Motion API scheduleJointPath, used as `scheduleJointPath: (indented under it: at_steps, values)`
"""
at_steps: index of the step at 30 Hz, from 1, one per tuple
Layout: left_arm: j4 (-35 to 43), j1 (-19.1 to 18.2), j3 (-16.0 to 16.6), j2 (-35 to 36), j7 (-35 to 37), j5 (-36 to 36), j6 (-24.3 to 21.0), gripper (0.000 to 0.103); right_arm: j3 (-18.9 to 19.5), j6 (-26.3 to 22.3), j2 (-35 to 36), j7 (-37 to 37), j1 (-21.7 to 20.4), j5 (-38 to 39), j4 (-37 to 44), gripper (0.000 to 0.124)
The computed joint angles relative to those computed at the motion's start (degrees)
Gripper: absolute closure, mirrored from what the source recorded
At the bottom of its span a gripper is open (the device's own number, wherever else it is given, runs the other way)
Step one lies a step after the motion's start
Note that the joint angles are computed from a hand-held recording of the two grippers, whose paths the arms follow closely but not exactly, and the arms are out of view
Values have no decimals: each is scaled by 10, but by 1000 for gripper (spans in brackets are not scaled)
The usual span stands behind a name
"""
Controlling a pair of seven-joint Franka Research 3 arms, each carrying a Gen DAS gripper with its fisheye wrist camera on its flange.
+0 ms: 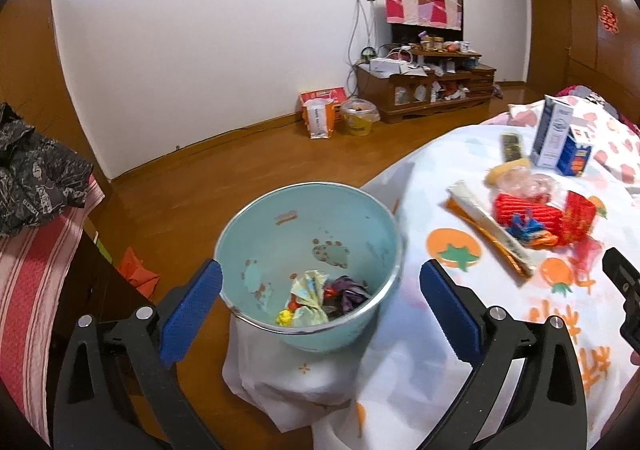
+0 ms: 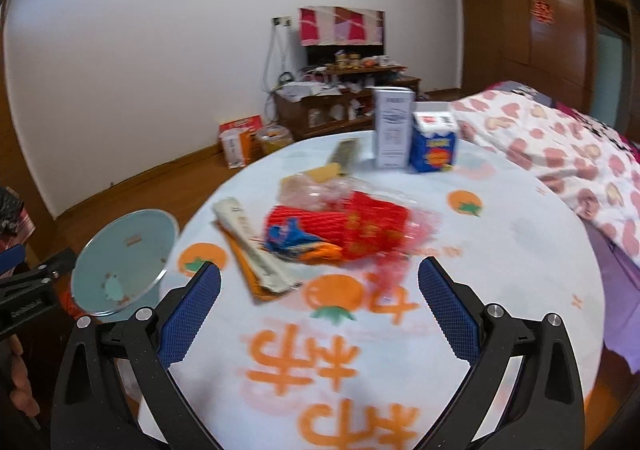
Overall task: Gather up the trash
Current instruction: 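Move the right tool to the table and grasp the pink plastic bag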
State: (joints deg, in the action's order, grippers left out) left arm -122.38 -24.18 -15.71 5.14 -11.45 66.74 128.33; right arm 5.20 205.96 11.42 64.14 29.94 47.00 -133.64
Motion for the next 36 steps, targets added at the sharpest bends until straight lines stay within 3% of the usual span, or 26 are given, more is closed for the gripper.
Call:
scheduleJointPath:
  at_steps: [9,17,21,27,29,33,36]
  values:
    - [39,-24,-5,34,15,0,1,6,5,24,-35,85,-49,-58,-73,27]
    - [75,-39,9,85,44,-20,37,6,-3,18,-37,142,-85,-108,-99,32]
    - [95,-46,21,111,54,-29,52,6,-6,-10,-28,173,-105,-147,-90,45]
    - [111,-53,36,129,58,-27,59,7,-3,-46,-2,224,-136,-210,-49,51]
    - [123,-56,40,138,65,-26,54,7,-14,-66,14,226,-129,-208,-21,52]
    - [144,-56,48,153,76,-28,61,9,45,-121,45,287,-205,-274,30,55]
    - [161,-55,54,166,85,-36,68,9,40,-160,74,289,-199,-281,74,55]
